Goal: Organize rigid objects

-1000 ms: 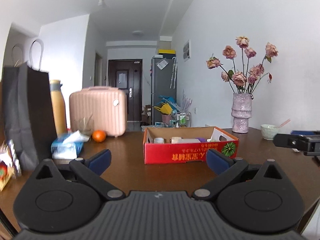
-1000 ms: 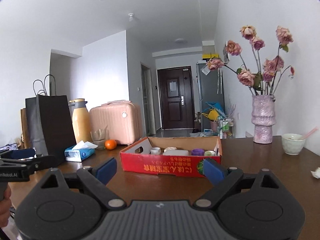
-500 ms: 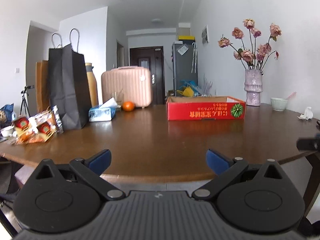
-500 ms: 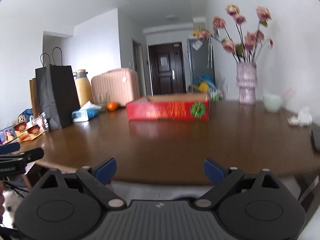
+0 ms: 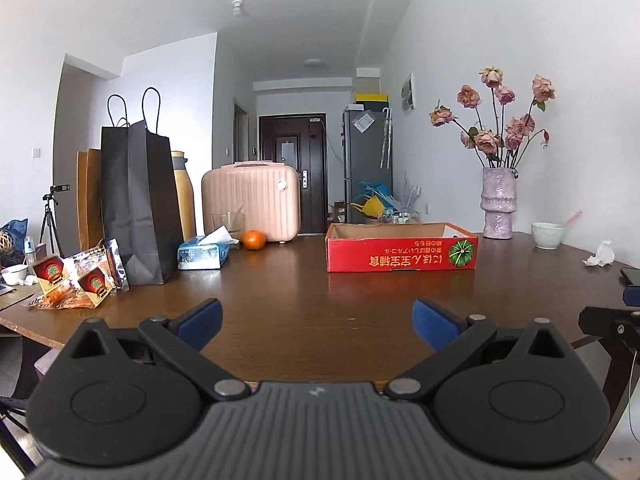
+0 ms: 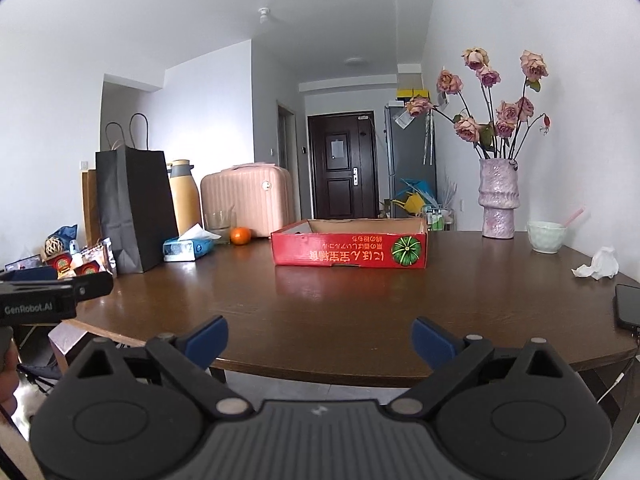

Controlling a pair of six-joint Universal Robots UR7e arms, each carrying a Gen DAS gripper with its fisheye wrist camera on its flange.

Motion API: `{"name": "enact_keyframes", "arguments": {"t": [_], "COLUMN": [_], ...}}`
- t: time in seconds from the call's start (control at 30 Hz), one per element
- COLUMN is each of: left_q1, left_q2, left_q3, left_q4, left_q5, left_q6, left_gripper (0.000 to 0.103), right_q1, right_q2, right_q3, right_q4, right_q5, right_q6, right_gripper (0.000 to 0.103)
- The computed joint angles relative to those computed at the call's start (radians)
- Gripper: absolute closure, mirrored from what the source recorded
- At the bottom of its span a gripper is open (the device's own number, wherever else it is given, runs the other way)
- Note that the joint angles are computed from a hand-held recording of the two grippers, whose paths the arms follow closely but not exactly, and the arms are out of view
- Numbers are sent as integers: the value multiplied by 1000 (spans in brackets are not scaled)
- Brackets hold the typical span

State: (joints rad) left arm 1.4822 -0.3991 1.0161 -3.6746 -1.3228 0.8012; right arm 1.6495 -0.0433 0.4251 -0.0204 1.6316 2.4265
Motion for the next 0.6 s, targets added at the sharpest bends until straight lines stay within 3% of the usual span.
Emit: {"name": "enact_keyframes", "arguments": {"t": [0.3, 0.6], "left_q1": [1, 2], "left_q2": [4, 3], "left_q3": [-5, -2], "left_q4": [-1, -10], "left_q5": [11, 2], "left_q6": [-12, -5], "left_gripper": [0, 0], "right_q1": [1, -1], "right_q2": [40, 26], "right_q3": [-89, -64], "right_q4": [60, 36], "right_q5": [15, 10], "right_q6": [11, 18], "right_gripper": [3, 3]}}
